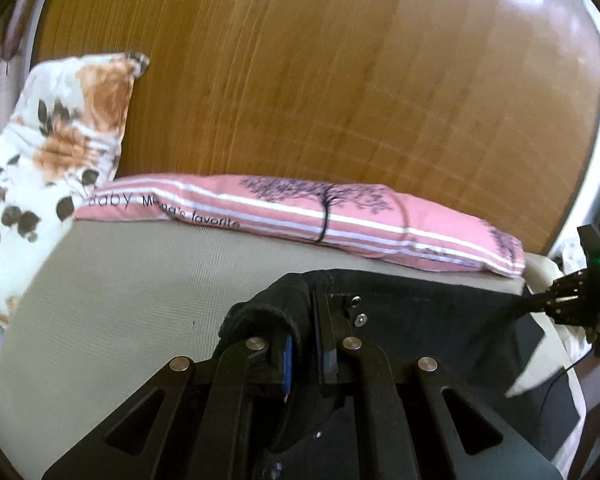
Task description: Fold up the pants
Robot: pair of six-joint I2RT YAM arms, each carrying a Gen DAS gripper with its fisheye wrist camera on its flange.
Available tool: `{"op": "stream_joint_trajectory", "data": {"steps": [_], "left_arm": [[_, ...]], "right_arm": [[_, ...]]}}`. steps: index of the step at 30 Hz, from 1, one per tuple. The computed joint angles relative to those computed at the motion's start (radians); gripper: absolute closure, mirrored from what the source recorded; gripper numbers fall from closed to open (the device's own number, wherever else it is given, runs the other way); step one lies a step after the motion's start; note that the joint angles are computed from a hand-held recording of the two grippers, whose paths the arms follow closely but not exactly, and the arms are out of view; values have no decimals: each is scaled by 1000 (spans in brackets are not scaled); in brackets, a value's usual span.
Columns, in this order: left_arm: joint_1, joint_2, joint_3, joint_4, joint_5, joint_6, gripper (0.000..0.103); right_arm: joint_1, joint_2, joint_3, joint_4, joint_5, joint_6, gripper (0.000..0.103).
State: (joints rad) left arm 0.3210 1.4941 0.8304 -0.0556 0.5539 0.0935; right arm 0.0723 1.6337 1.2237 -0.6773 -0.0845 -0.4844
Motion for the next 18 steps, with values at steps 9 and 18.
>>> {"op": "stream_joint_trajectory", "data": {"steps": [9,18], "left_arm": [[239,-402,-214,-400,237,408,94],[362,-489,-413,-669,72,883,94]], "right_arm": [[15,-551,-462,-69,-11,120,97],[70,-709,-781,-76,2,199,97]]}}
